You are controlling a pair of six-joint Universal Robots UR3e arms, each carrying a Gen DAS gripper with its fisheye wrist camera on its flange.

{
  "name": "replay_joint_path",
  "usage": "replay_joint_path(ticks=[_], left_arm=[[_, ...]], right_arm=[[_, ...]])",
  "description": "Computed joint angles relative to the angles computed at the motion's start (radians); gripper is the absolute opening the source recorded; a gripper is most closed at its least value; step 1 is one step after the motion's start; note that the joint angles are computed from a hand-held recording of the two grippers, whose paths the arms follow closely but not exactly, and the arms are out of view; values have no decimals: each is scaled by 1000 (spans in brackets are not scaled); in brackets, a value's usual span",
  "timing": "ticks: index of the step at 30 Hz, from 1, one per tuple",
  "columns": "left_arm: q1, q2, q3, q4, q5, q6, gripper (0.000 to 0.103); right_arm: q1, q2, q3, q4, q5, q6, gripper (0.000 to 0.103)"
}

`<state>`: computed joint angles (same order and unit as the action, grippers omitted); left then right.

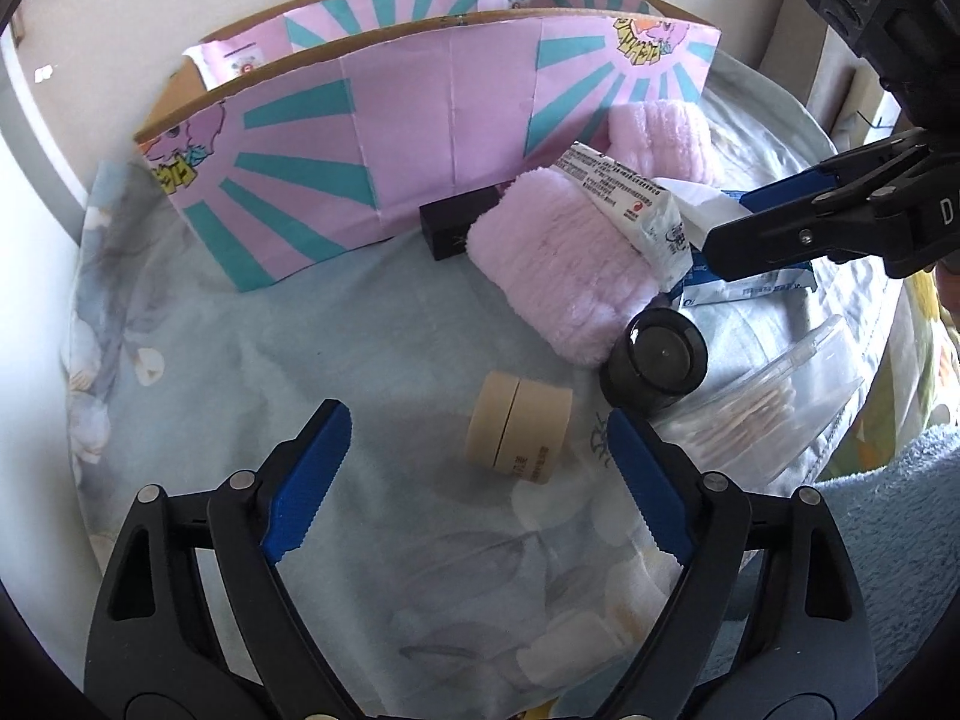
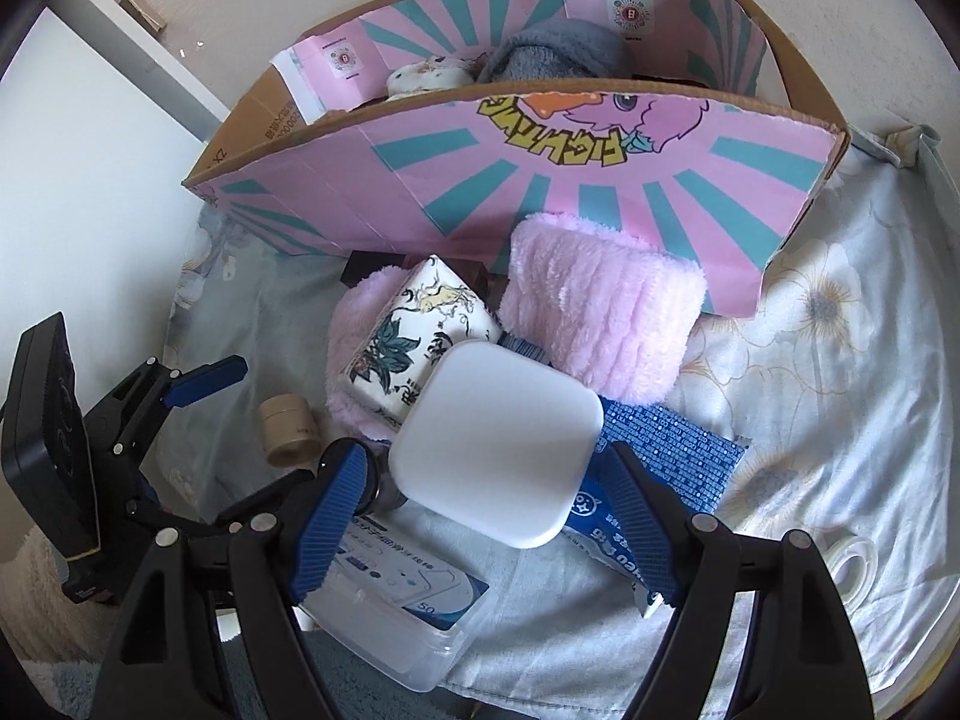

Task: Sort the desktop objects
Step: 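Grasp the cork cylinder with the left tool while the right grasps the white plastic box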

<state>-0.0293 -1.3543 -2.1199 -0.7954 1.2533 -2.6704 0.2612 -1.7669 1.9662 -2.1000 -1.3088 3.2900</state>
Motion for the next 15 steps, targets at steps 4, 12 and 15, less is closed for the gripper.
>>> replay_joint_path(ticks=[4, 12, 15], left_arm=[[-4, -47, 34, -41, -6, 17, 46], [-4, -21, 36, -68, -35, 34, 25], [13, 5, 45, -99, -47, 40, 25]], right_arm=[[6, 12, -4, -11, -8, -4, 66], [8, -15, 9, -11, -22, -11, 62], [-9, -37, 7, 12, -9, -19, 61]])
